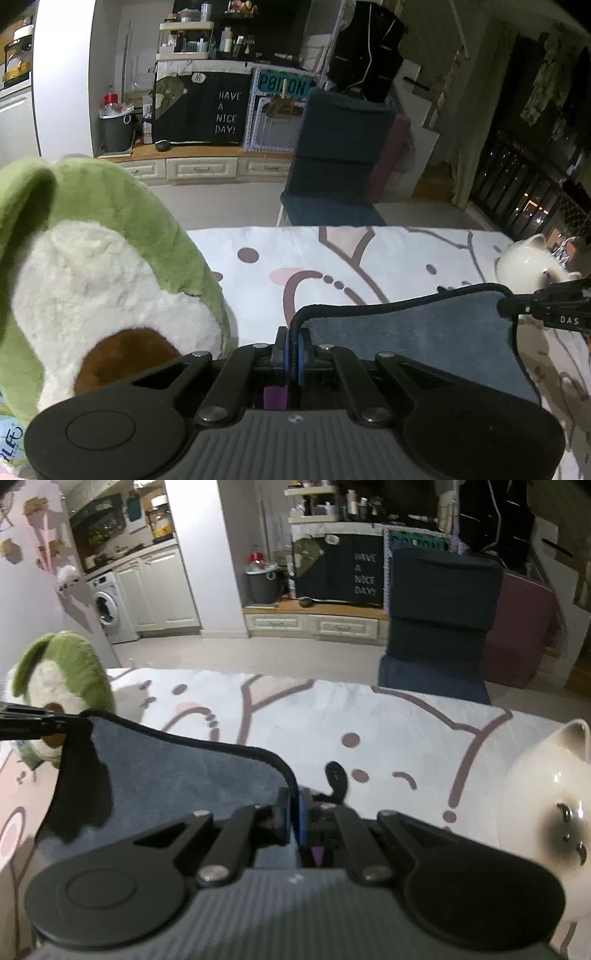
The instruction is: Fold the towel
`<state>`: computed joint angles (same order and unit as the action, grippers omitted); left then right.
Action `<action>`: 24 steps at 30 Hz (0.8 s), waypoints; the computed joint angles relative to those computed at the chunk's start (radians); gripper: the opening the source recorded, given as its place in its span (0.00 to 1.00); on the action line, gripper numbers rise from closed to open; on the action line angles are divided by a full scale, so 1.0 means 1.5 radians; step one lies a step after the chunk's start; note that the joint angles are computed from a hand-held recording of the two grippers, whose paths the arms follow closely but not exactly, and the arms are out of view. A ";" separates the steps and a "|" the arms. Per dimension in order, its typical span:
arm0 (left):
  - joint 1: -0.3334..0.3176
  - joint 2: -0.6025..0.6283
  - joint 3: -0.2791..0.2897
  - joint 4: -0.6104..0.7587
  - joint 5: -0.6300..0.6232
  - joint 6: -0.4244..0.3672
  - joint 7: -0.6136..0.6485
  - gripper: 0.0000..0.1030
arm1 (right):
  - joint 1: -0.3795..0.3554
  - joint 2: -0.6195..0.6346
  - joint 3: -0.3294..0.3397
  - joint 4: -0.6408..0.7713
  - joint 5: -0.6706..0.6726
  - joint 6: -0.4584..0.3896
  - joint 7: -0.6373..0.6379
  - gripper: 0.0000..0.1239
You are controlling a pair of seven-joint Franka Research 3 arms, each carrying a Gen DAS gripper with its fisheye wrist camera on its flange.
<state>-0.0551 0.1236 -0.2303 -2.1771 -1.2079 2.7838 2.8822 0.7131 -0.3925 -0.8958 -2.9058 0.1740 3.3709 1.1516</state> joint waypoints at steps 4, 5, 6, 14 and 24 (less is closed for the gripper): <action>-0.007 0.014 -0.003 0.001 0.039 0.028 -0.042 0.05 | 0.050 0.018 -0.051 0.004 -0.017 0.026 0.019 0.06; -0.008 0.015 -0.005 -0.001 0.052 0.035 -0.052 0.07 | 0.073 0.018 -0.077 0.004 -0.026 0.034 0.028 0.07; -0.011 0.017 -0.007 -0.005 0.075 0.048 -0.071 0.14 | 0.091 0.017 -0.098 0.004 -0.035 0.041 0.037 0.14; 0.003 0.013 -0.022 -0.037 0.186 0.078 -0.174 0.83 | 0.129 0.022 -0.140 -0.002 -0.060 0.047 0.069 0.61; 0.002 -0.004 -0.030 -0.060 0.218 0.096 -0.220 1.00 | 0.086 0.041 -0.103 -0.020 -0.091 0.075 0.127 0.83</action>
<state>-0.0520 0.1175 -0.2752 -2.2675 -0.8810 2.9280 2.5525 0.8417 -0.3315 -1.0499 -2.9365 0.0379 3.4829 1.3426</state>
